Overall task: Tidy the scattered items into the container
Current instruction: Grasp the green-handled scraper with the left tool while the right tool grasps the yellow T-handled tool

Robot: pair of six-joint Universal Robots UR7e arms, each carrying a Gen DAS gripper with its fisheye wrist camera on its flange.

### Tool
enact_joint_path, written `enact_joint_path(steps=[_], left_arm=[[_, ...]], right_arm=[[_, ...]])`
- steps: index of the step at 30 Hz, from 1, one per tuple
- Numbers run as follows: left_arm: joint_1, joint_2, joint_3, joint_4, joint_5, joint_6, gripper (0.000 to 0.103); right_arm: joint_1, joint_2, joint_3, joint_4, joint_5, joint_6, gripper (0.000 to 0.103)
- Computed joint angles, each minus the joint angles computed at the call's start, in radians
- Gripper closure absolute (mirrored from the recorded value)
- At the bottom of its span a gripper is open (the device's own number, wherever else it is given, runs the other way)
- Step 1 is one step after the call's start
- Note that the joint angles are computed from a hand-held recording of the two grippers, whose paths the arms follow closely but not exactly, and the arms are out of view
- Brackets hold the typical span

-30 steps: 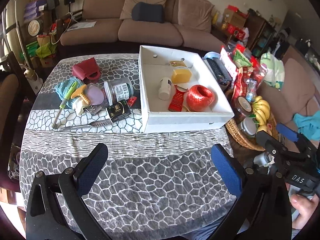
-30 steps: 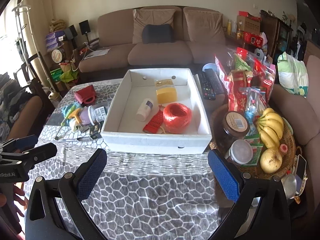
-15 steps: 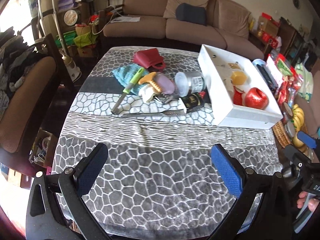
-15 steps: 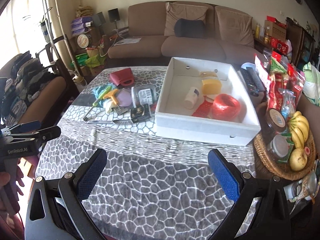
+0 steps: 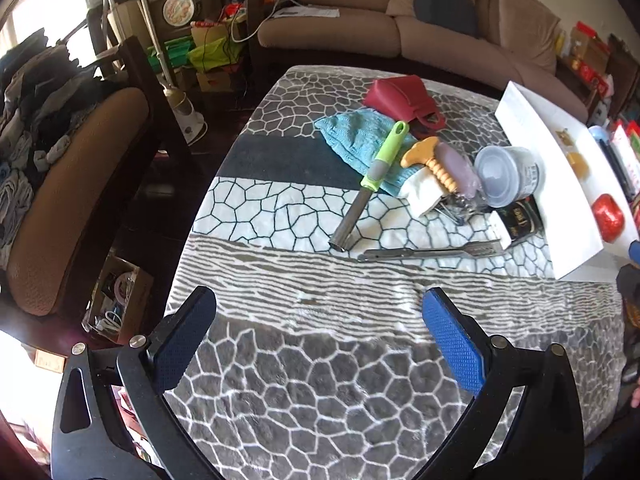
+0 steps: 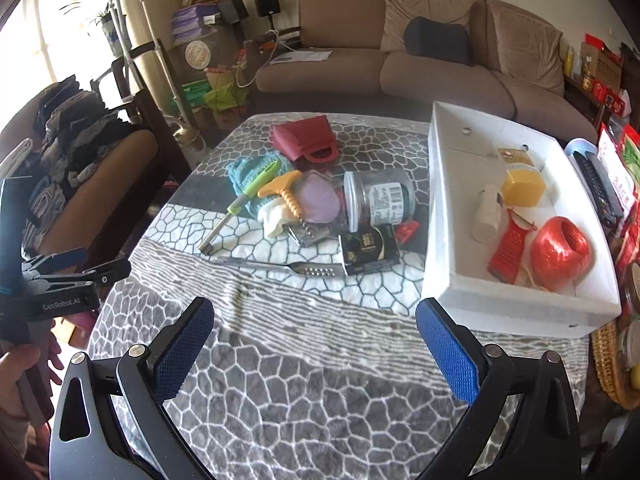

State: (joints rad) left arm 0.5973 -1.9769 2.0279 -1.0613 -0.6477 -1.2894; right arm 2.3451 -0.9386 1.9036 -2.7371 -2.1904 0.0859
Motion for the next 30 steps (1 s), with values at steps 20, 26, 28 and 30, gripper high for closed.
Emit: enact_joint_path(steps=[20,26,28,30], left_arm=[[0.442,0.402,0.027,-1.105,0.065,0.993,0.002],[0.500,0.455,-0.008,-1.168,0.013,1.059,0.033],[0.513,0.459,-0.009,-1.199,-0.014,1.073,0.035],[0.518,0.458,-0.001,-1.236,-0.030,1.098,0.044]], right_arm=[[-0.166,0.258,-0.279,-0.079,0.162,-0.114,0.000],[-0.156,0.381,-0.402,-0.028,0.164,-0.229,0.001],[-0.156,0.421,-0.437,-0.011,0.149,-0.256,0.001],[-0.161,0.457,-0.468,0.009,0.131,-0.270,0.003]])
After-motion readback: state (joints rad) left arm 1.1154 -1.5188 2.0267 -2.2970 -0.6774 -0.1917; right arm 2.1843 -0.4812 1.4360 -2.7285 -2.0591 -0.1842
